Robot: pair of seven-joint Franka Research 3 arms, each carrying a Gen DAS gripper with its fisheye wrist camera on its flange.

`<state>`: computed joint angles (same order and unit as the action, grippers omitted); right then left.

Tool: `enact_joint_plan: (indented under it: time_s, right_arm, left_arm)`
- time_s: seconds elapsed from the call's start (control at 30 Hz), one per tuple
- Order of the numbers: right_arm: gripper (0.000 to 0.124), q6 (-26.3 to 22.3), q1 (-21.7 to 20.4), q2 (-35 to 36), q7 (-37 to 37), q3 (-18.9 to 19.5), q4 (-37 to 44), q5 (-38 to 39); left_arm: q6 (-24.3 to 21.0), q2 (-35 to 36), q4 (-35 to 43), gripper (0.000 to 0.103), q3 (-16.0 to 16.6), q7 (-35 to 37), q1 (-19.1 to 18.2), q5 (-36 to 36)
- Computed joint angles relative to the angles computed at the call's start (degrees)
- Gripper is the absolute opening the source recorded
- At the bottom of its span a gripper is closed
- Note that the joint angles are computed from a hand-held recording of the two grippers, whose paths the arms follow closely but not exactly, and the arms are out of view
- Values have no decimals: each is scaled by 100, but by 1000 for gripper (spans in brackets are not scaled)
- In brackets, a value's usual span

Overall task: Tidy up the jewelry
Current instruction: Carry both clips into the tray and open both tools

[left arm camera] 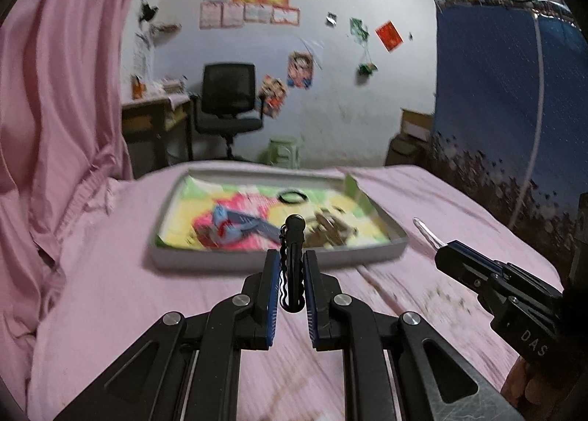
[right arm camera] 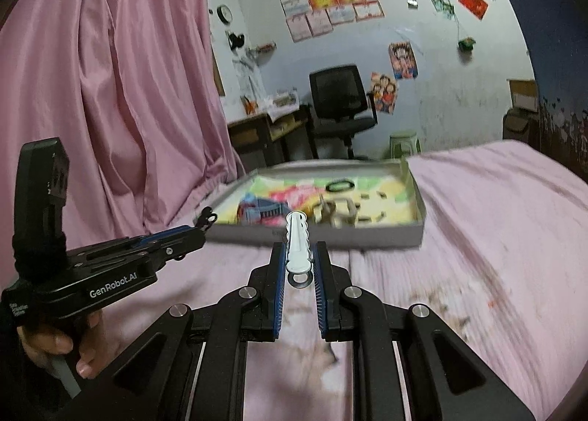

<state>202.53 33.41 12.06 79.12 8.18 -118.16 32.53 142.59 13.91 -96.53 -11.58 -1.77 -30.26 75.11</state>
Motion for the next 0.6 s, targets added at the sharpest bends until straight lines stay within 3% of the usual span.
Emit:
enact_joint_plan:
  time_s: [0.27,0.6]
  right_arm:
    - [13,129,232,498,-411,-210,807,279]
    - [13,-113,813,1400,-1203,-879,2270,1061]
  left_arm:
    - [-349,71,189,12,103,-317,5,429]
    - [-583,376,576,12,317,-466,96,761]
